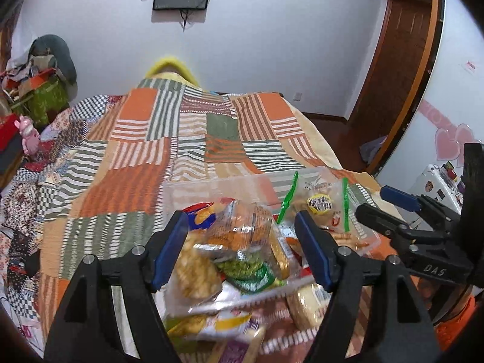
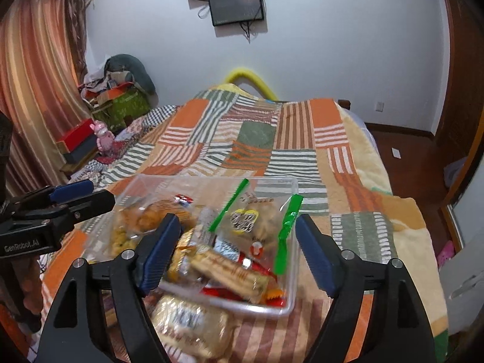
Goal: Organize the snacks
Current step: 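Lower the pastry bag into the box with left tool while right tool drops cookie bag, then grasp the purple cracker pack with left tool while right tool grasps the bread pack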
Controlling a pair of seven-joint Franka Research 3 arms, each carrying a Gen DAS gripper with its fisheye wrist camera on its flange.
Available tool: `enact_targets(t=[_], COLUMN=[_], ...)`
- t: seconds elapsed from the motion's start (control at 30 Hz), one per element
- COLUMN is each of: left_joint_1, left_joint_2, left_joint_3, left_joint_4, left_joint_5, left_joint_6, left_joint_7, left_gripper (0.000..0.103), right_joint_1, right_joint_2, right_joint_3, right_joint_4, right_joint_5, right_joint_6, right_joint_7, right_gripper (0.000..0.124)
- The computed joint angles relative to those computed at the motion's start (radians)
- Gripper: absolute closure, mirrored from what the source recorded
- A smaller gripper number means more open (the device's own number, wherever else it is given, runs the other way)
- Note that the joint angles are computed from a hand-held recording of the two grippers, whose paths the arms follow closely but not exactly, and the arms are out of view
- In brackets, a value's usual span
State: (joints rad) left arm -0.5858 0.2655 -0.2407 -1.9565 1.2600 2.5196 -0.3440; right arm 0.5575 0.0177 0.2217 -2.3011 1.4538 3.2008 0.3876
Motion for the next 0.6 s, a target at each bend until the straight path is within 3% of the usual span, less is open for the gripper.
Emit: enact_targets(t=[0.27,0.6], left_joint_1=[-0.022,-0.019], left_joint_2=[-0.084,-0.086], left_joint_3=[-0.049,-0.077], left_joint_4=[-0.113,-0.217], left_joint_5=[-0.014,-0.06], left_joint_6=[-0.083,-0.014], left_joint_7=[-0.011,-0.082], left_gripper=[0.021,0.021], right_joint_1=[0.036,0.07], right_joint_2=[-0.063,-0.058], right_joint_3=[0.01,0.005], right_joint_4=[-0.062,-0.175], right_joint_5=[0.142,-0.132], right_joint_6=[0.007,-0.019], right_joint_7=[-0.129,0.182], right_gripper=[0.043,0.039])
